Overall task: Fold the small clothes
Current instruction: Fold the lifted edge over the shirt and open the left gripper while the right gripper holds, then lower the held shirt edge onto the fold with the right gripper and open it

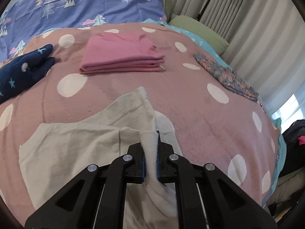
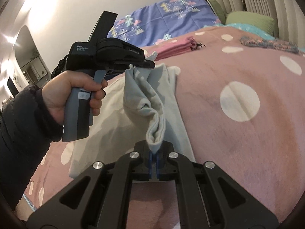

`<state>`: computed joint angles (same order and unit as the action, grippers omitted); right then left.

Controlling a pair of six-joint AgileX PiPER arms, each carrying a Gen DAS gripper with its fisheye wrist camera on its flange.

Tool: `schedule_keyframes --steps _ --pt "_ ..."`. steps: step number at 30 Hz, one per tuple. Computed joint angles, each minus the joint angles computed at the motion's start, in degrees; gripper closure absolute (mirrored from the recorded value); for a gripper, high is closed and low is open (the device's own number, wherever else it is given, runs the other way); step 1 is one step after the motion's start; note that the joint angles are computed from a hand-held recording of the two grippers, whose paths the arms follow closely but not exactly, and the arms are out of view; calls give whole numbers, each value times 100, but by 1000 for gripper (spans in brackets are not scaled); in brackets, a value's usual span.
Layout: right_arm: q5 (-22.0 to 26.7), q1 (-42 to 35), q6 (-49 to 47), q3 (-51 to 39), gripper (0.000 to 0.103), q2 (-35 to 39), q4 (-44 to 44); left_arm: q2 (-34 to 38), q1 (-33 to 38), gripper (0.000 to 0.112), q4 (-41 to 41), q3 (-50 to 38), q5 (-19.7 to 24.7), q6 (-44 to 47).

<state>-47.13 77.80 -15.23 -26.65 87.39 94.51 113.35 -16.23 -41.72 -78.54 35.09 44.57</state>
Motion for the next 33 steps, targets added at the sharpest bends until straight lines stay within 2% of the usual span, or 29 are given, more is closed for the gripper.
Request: schedule_keyframes --steps 3,5,6,7,8,14,16,19,22,27,29,30,33 --pt "97 -95 273 120 100 1 -239 164 -123 102 317 -173 -66 -376" --pt "169 -158 409 168 100 20 -358 220 -136 87 329 -243 -73 -527" --pt "229 -183 534 194 100 31 -432 194 -120 73 240 -218 -58 -482" --pt "367 -282 817 290 100 21 -670 87 -119 66 87 -108 -117 -345" --pt "482 -382 1113 395 100 8 -940 -42 -124 66 -53 10 -177 -161" --pt "693 -717 2487 851 100 18 -2419 -1571 39 45 -566 1373 -689 1538" --pt "672 -881 3246 1074 100 -6 -3153 -2081 225 39 -806 1916 -675 2107" --pt "495 -1158 4544 1414 100 -21 -4334 -2883 689 36 -1104 2947 -505 3071" --pt "475 -1422 5109 1523 100 -64 -4969 -3554 1284 35 -1343 4093 -388 4175" --pt "730 -1571 4785 1422 100 -474 -4932 -4352 2307 35 -1702 5619 -408 5618" --pt "849 -1590 4480 1359 100 -750 -4772 -4487 2663 35 -1891 5915 -361 5954" --pt "889 -1549 4212 1300 100 -893 -4571 -4551 2735 35 -1976 6049 -434 6079" --pt "858 -1225 3211 1083 100 -1154 -3647 -4610 2670 35 -2762 6391 -1046 6905"
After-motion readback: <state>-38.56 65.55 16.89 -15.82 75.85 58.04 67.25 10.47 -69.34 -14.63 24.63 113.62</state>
